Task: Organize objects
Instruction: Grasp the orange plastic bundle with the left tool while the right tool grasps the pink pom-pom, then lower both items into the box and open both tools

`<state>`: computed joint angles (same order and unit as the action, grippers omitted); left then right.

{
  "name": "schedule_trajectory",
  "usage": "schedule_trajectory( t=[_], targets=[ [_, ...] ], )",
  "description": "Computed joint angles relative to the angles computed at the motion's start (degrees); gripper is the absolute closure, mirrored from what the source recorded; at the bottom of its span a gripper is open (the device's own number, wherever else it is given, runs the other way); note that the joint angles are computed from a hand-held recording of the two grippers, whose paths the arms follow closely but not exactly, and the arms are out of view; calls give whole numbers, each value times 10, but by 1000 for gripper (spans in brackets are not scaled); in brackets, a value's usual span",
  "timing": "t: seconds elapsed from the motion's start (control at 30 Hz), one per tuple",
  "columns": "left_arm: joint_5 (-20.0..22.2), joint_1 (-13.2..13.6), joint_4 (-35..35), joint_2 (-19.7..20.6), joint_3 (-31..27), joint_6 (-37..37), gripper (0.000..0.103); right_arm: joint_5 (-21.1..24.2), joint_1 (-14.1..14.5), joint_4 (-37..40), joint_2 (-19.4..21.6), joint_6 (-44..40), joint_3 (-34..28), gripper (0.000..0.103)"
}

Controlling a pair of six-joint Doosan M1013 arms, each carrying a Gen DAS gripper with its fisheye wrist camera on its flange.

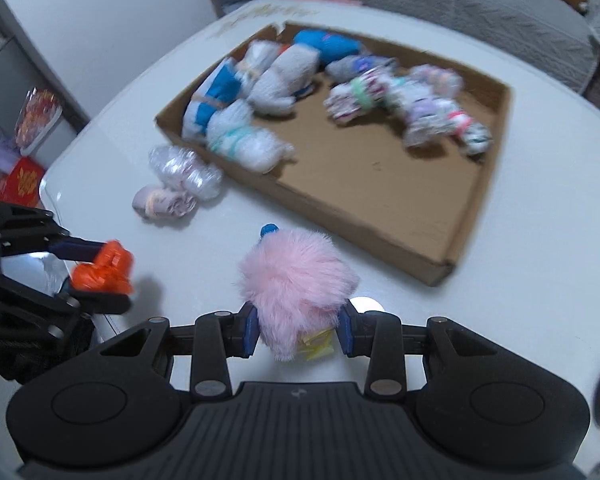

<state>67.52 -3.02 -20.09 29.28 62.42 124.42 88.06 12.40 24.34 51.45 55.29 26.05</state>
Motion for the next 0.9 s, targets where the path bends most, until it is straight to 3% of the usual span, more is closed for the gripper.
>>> schedule_trajectory(
  t=[0.27,0.47,0.9],
  targets=[
    [-30,-7,5,10,-60,53,51,-66,-23,51,-10,32,-6,69],
    [-32,-7,9,36,-98,33,51,-105,-24,53,-6,43,-8,68],
    [-39,-22,22,70,-136,27,51,-81,-18,57,53,70,-114,68]
  ],
)
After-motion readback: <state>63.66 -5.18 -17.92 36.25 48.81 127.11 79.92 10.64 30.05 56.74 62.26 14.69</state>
